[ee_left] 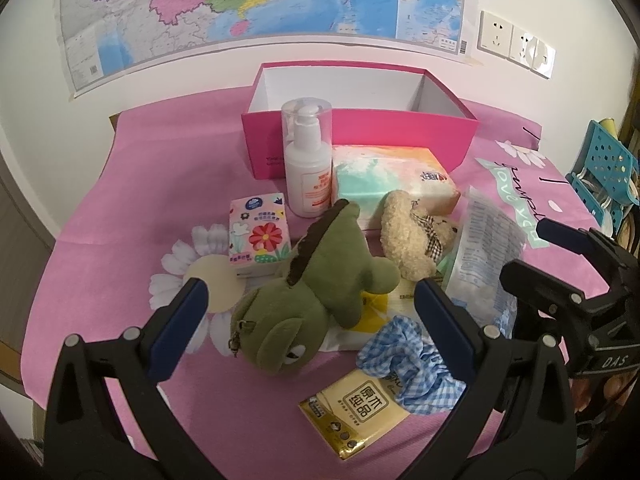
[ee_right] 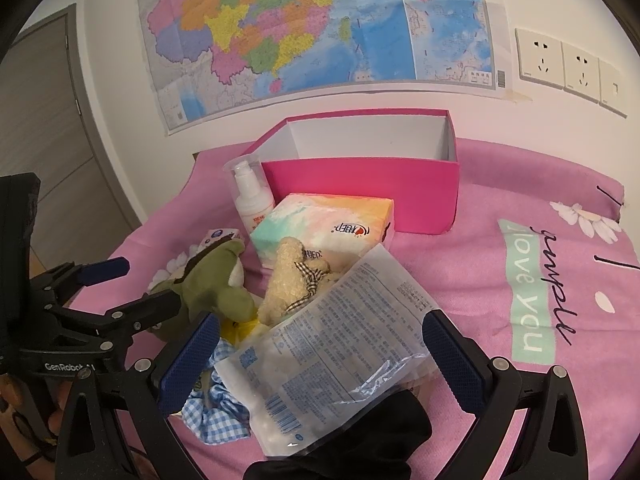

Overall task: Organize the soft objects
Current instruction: 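Move the right gripper toward the clear bag of cotton pads, then close the right gripper on the clear cotton-pad bag and lift it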

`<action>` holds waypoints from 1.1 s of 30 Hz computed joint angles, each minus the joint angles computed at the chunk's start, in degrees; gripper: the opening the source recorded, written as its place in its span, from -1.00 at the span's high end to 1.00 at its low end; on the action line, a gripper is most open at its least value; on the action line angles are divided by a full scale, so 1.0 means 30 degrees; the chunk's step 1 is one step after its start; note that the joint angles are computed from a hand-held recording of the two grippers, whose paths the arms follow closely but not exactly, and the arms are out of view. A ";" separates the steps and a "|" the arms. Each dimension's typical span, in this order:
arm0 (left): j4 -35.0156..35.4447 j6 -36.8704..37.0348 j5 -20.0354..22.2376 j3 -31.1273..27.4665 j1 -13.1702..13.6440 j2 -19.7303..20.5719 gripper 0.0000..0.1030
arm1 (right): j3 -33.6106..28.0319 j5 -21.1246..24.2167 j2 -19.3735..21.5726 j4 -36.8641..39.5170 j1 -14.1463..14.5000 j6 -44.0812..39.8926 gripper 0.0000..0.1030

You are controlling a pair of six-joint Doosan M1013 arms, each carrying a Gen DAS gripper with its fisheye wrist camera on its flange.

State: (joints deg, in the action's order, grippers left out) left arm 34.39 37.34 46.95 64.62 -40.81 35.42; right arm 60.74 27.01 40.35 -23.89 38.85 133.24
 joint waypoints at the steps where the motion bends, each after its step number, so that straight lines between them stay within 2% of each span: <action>1: -0.0005 0.0035 0.0006 -0.0025 -0.0008 0.0020 -1.00 | -0.0016 -0.0002 0.0000 0.0150 -0.0028 -0.0118 -1.00; 14: -0.1896 0.2193 -0.0820 0.0044 0.0028 0.0000 -1.00 | 0.0300 -0.0172 -0.0125 0.0841 -0.0317 -0.0265 -1.00; 19: -0.4588 0.4936 -0.2006 0.0339 0.0187 -0.0174 -1.00 | 0.0369 -0.0152 -0.0131 0.1167 -0.0546 -0.0180 -1.00; 24: -0.8577 0.8996 -0.2975 0.0459 0.0385 -0.0205 -0.99 | 0.0270 -0.0111 -0.0028 0.2686 -0.0950 -0.1194 -1.00; 29: -1.1797 1.2543 -0.3027 0.0374 0.0495 -0.0141 -0.65 | -0.0027 0.0002 0.0217 0.5619 -0.1394 -0.3779 -0.99; 33: -1.4631 1.5394 -0.2420 0.0273 0.0636 -0.0042 -0.36 | -0.0065 -0.0028 0.0312 0.7944 -0.1610 -0.5979 -0.95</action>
